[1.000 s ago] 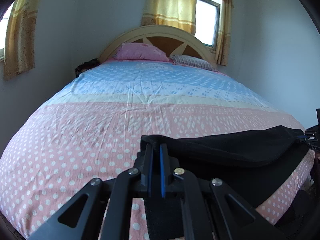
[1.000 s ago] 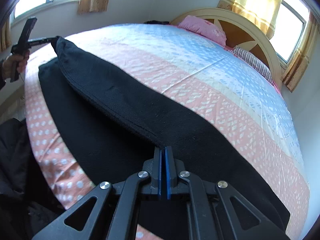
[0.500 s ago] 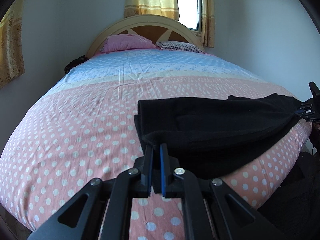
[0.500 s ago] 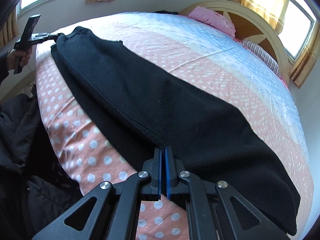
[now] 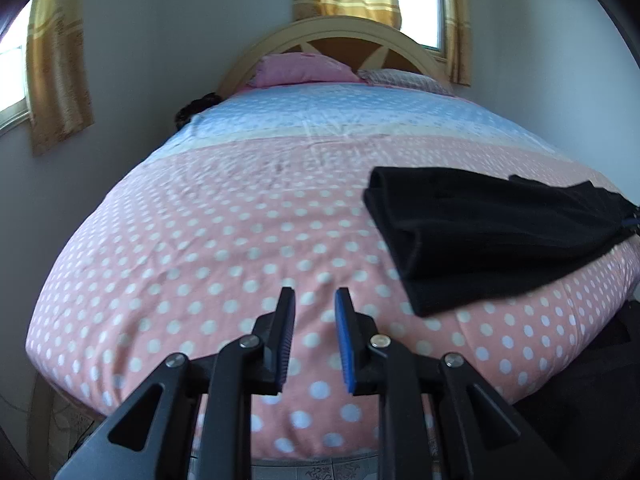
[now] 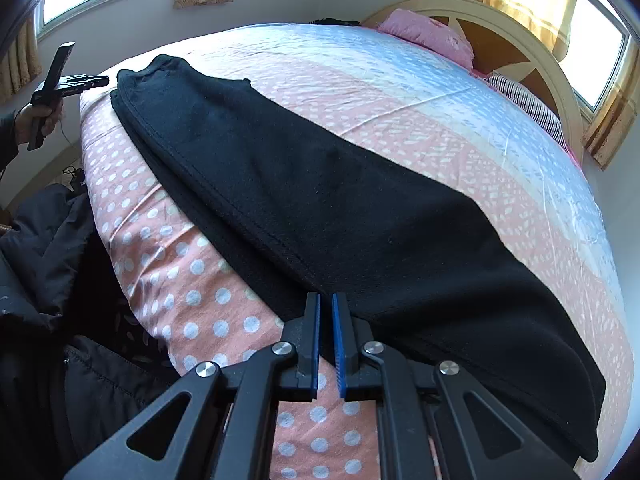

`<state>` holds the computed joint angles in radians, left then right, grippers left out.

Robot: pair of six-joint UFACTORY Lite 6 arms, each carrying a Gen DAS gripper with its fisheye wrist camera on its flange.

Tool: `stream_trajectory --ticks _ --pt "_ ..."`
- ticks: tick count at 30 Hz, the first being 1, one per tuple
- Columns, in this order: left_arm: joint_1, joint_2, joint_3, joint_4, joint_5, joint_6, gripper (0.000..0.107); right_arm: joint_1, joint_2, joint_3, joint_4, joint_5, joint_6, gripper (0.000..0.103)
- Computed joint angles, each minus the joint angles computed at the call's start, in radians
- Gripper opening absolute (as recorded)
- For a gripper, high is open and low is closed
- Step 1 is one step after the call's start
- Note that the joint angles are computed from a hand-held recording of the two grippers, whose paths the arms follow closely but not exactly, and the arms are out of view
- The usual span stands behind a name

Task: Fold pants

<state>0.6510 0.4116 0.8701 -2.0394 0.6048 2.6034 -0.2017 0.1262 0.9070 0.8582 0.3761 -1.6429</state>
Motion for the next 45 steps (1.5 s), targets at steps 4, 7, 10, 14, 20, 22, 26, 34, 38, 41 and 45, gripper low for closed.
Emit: stream_trajectory --ticks 4,7,10,14,20,22,26,34,38,41,45 --pt "0.03 -0.039 0.001 -0.003 0.064 -0.118 0.031 0.009 0.004 0.022 0.051 0.04 -0.017 0.007" --pt "-0.049 -0.077 -0.007 -0.078 0.067 -0.112 0.043 0.053 0.008 0.03 0.067 0.029 -0.012 0.007" --pt "-0.178 -0.048 0.051 -0.106 0.01 -0.13 0.045 0.106 0.028 0.048 0.089 0.027 0.01 0.018" --pt "-0.294 0.016 0.118 -0.102 -0.102 -0.168 0.045 0.167 0.037 0.045 0.188 0.047 -0.033 0.066" --pt "-0.259 0.017 0.063 -0.024 -0.099 -0.255 0.051 0.334 0.129 0.096 0.225 -0.019 -0.032 0.065" --pt "-0.263 0.021 0.053 -0.049 -0.11 -0.232 0.051 0.386 0.179 0.134 0.238 -0.034 -0.041 0.058" --pt "-0.269 0.052 0.07 -0.034 -0.11 -0.261 0.051 0.48 0.307 0.249 0.051 -0.113 0.202 0.045" --pt "-0.272 0.045 0.057 -0.03 -0.105 -0.249 0.051 0.494 0.312 0.246 -0.06 -0.068 0.304 0.016" --pt "-0.268 0.009 0.015 -0.053 -0.096 -0.234 0.051 0.476 0.305 0.234 -0.031 -0.045 0.275 0.016" --pt "-0.307 -0.085 -0.071 -0.24 -0.116 -0.03 0.051 0.481 0.298 0.217 -0.006 -0.065 0.238 0.016" --pt "-0.393 -0.213 -0.142 -0.386 -0.147 0.127 0.051 0.491 0.301 0.219 -0.033 -0.071 0.267 0.019"
